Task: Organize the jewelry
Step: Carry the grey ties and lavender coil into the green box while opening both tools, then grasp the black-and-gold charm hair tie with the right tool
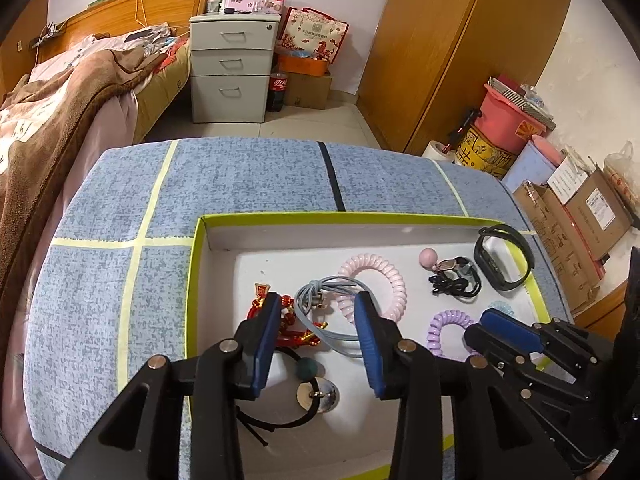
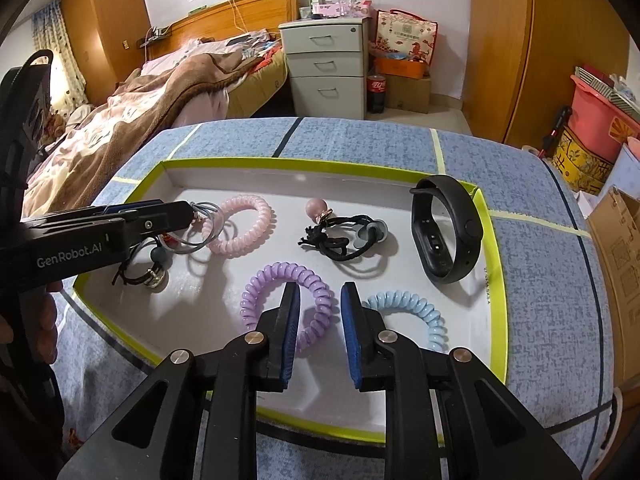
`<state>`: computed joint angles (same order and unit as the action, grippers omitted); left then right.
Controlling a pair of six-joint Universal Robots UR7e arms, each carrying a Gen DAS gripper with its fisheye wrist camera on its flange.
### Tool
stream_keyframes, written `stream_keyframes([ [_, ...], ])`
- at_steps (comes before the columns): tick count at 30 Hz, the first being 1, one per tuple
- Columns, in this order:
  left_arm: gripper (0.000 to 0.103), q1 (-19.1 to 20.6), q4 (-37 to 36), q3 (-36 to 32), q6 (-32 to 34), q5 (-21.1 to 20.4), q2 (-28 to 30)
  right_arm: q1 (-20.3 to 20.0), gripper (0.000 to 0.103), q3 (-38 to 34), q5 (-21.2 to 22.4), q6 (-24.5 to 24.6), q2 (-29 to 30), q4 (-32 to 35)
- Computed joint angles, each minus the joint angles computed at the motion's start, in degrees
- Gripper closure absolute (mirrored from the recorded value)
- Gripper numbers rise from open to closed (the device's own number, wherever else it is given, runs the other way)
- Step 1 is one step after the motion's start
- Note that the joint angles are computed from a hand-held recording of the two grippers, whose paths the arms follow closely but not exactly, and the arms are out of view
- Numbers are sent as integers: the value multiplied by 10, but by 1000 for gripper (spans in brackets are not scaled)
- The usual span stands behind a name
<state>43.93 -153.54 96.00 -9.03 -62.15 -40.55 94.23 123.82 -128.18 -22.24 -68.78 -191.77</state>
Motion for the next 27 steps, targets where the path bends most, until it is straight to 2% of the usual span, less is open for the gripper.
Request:
stream_keyframes([
  [8,53,-11,-14,25,-3,4,-21,8,80,14,11,2,-12,-15],
  [14,53,-22,-45,68,-10,8,-57,20,78,26,16,2,-23,-31],
  [15,53,-25,-51,79,-8,9,-66,23,76,32,20,-1,-27,-37],
  [17,52,-30,-60,103,-13,18,-84,28,52,40,26,-5,-34,-41],
  [22,51,-40,-83,159,-40,40,-125,44,50,57,25,-5,-45,-37],
  [24,51,-42,-89,183,-53,37,-143,50,50,65,24,-8,-45,-39],
  [27,51,-48,-96,214,-75,48,-165,54,50,80,43,-9,-48,-36],
])
